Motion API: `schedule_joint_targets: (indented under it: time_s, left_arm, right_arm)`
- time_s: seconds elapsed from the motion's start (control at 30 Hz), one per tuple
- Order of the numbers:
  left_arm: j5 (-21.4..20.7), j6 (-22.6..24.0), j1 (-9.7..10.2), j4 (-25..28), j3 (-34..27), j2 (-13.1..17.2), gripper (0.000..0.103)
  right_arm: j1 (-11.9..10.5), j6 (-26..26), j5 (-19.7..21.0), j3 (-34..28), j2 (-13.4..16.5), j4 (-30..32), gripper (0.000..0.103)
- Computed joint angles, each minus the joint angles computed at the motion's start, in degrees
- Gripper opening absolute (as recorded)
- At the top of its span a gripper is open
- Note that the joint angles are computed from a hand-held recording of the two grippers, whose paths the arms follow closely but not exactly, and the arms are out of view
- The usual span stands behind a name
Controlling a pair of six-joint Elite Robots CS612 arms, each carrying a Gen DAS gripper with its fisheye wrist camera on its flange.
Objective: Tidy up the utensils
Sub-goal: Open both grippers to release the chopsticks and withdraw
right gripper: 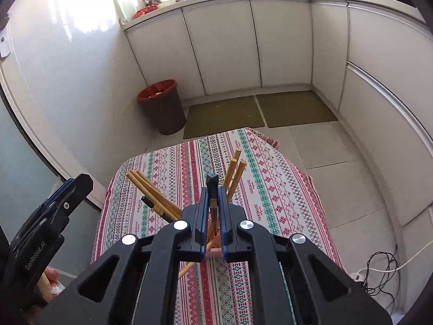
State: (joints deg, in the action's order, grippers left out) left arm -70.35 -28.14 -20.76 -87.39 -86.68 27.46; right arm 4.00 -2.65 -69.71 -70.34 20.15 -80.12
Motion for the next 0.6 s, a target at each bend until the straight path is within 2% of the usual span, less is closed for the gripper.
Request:
schedule_joint_targets:
  time_s: [0.03, 0.1, 0.13, 0.4, 0.47, 0.53, 0.6]
  left_arm:
    - [0.18, 0.11, -0.03, 0.08, -0.12, 0.03, 0.044]
    - [0.69, 0.18, -0.13, 0.14, -0.32, 0.02, 0.045]
    - [1.14, 0.22, -0.23, 0.28, -0.47, -0.01, 0.045]
    - [6.34, 1.70, -1.90, 2.41, -2.09, -0.15, 0.055]
    - [8.28, 2.08, -2.53, 3.24, -2.66, -0.14, 0.060]
    - [10.22, 2.51, -3.21, 4.02, -3.26, -0.07, 0.071]
    - [12.20, 2.71, -3.97, 4.91, -4.03, 0.12, 0.073]
  right_arm:
    - [0.11, 0.17, -0.05, 0.01, 0.05, 0.10, 0.011]
    - [0.12, 0.54, 0.29, -0.36, 0.19, -0.29, 0.026]
    - [0.12, 0.86, 0.21, -0.92, 0.43, -1.01, 0.028]
    - [0.04, -0.13, -3.52, -5.24, 1.66, -2.96, 0.035]
    - [-0.09, 0.22, -4.32, -6.50, 2.17, -3.00, 0.041]
    - [-0.31, 0.86, -4.92, -8.02, 2.78, -3.09, 0.048]
    - [-0.52, 1.47, -5.73, -9.48, 3.40, -3.28, 0.057]
